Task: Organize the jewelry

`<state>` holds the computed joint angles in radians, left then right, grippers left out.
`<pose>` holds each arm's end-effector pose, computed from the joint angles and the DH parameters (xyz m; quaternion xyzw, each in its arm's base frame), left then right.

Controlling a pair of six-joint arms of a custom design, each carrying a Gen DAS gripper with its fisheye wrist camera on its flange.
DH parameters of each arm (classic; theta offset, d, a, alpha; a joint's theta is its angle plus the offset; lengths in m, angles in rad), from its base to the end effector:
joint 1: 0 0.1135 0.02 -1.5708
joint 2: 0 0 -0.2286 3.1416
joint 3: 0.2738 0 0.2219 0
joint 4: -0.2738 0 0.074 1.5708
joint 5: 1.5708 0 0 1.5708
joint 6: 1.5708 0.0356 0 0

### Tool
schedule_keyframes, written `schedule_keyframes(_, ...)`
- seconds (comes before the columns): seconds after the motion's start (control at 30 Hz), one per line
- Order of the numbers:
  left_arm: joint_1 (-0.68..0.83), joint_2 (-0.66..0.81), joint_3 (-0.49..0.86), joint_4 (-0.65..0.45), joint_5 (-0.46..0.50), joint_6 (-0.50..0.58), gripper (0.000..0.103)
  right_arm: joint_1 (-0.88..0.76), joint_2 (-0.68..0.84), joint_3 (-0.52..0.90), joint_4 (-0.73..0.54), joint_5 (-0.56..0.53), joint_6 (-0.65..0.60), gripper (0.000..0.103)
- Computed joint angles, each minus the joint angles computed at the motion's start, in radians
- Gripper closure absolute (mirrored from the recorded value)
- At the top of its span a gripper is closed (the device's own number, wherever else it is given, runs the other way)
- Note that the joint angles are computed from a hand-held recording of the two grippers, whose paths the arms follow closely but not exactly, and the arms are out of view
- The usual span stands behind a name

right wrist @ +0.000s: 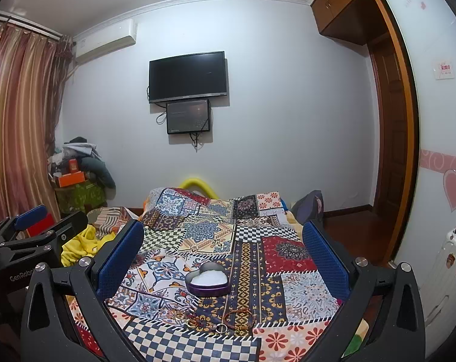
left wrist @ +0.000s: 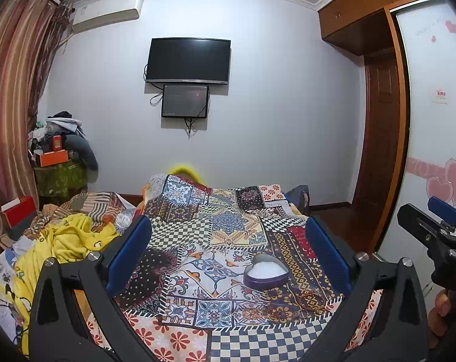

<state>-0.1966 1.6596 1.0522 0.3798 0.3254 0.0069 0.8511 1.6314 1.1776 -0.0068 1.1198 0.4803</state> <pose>0.3458 -0.0805 0.2442 0.1787 0.7583 -0.1844 0.5993 0.2432 0.2288 0.2622 0.1424 0.7593 -0.0792 0.6300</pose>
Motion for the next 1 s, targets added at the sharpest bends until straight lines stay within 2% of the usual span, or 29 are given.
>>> schedule_keyframes(1.0, -0.013, -0.006, -0.015, 0.016, -0.020, 0.010, 0.000, 0.009, 0.012, 0.009, -0.001, 0.004, 0.004, 0.000)
